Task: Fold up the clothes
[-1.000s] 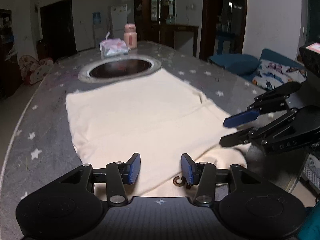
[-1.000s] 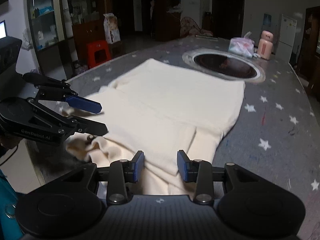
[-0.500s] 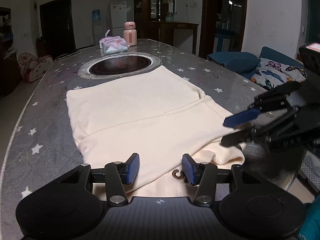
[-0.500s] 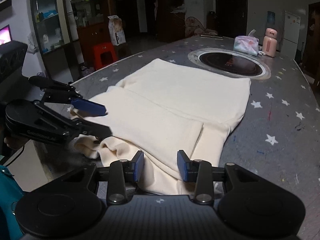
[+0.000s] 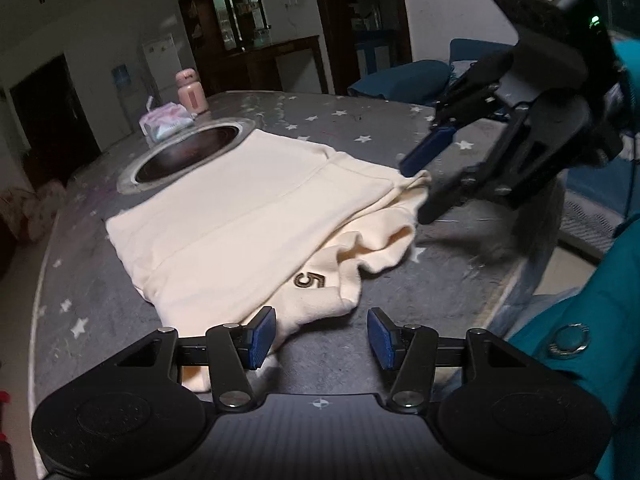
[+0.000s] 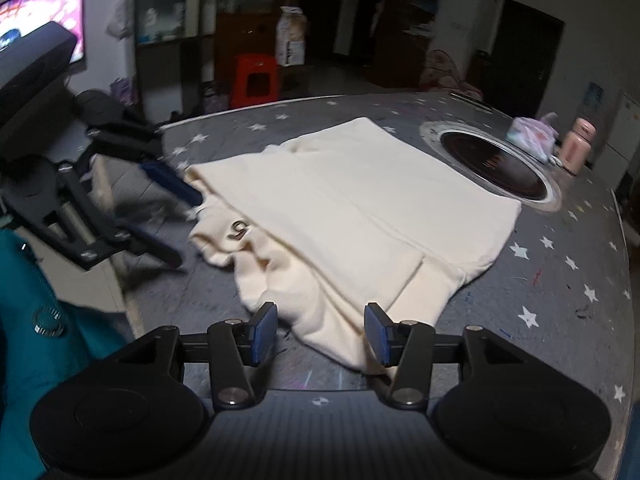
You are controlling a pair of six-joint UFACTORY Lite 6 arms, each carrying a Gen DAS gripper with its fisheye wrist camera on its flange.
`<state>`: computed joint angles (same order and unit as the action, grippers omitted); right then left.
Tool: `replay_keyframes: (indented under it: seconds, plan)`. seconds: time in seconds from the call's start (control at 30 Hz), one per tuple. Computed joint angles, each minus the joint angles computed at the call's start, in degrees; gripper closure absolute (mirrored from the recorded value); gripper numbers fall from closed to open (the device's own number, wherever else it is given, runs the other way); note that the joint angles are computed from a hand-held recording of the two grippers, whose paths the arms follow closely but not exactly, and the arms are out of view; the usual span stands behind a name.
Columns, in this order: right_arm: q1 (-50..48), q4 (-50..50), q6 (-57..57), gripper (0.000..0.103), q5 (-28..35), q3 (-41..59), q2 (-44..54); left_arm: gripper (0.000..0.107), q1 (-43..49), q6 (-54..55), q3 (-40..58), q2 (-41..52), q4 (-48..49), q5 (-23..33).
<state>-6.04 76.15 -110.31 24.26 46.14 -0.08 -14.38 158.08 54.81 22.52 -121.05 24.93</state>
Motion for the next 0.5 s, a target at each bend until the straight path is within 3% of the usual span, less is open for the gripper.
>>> replay_keyframes:
  seconds: [0.13, 0.2, 0.27, 0.37, 0.5]
  plan:
    - [0.6, -0.9, -0.6, 0.053, -1.1, -1.8, -1.4, 0.056, -0.4, 5.8, 0.5, 1.5, -5.7, 0.7]
    - [0.9, -0.6, -1.6, 0.053, -1.8, -2.3, -1.5, 0.067, -0.6, 9.3, 0.2, 2.0, -8.2, 1.4]
    - [1.3, -0.1, -2.9, 0.053, -2.4, -2.6, -1.3, 0.086, -0.8, 12.7, -0.3, 2.0, -11.2, 2.1]
    - [1.9, 3.3, -7.1, 0.05, -3.3, -3.0, -1.2, 0.096, 0.0, 8.0, 1.5, 2.6, -8.3, 2.5]
    - [2.9, 10.7, -16.2, 0.048, -4.5, -3.2, -0.3, 0.097, 1.6, -5.2, 7.2, 4.6, -0.4, 2.4]
